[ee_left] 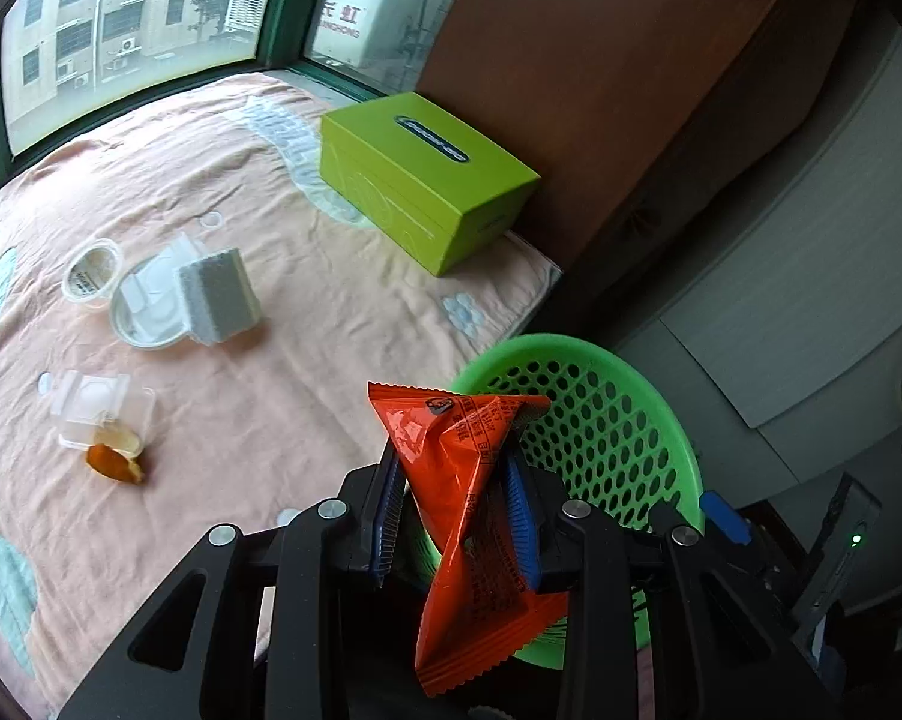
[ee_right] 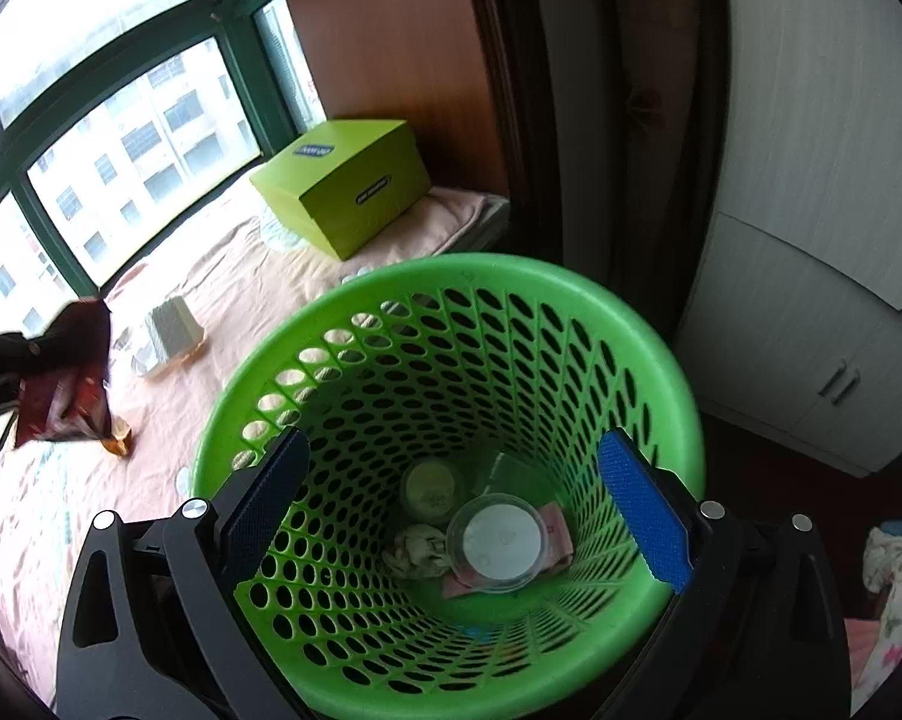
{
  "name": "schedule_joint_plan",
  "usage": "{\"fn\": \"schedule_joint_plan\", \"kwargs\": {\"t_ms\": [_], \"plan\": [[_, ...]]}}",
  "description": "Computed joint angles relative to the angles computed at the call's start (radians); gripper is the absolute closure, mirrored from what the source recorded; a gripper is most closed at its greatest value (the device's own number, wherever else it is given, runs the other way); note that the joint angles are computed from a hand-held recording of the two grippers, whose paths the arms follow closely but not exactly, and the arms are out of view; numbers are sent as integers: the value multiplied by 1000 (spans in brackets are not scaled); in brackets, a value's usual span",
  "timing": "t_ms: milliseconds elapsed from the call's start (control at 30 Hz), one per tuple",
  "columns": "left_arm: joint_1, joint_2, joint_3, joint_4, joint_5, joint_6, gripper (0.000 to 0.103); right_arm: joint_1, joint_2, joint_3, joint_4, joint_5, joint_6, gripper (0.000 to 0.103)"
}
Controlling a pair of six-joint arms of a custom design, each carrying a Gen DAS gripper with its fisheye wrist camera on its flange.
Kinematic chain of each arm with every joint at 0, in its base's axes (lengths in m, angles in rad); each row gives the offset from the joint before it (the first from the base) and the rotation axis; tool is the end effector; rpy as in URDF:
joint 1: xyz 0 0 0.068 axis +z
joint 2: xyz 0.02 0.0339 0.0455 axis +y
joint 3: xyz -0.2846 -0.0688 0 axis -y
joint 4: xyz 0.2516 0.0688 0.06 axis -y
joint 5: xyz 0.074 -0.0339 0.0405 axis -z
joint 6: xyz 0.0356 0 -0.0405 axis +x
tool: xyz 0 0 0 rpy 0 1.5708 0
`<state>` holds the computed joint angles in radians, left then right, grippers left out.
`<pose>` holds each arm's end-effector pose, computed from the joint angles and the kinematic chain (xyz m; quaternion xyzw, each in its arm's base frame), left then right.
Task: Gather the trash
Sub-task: 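Carry both items over the green basket and open the right tool to drop the round lid, then open the left tool to drop the red wrapper into the basket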
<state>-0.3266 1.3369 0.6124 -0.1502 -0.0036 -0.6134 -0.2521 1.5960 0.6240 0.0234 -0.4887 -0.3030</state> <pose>0.2392 -0.0809 0.1844 -0.1349 0.9303 -0.1530 0.3048 0.2753 -0.0537 0.1383 -0.0975 0.9215 0.1401 0.3487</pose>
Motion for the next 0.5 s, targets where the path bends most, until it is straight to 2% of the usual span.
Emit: {"fn": "schedule_joint_plan", "kwargs": {"t_ms": [267,400,500], "plan": [[-92,133,57,31,-3,-23,72,-82,-44,10,-42,-52,-10,7],[-124,187,84,42,-6,-29,67,-111,-47,16,-54,-73,-15,7],[-150,219,99,52,-13,-31,60,-122,-42,21,-61,-82,-22,7]]}}
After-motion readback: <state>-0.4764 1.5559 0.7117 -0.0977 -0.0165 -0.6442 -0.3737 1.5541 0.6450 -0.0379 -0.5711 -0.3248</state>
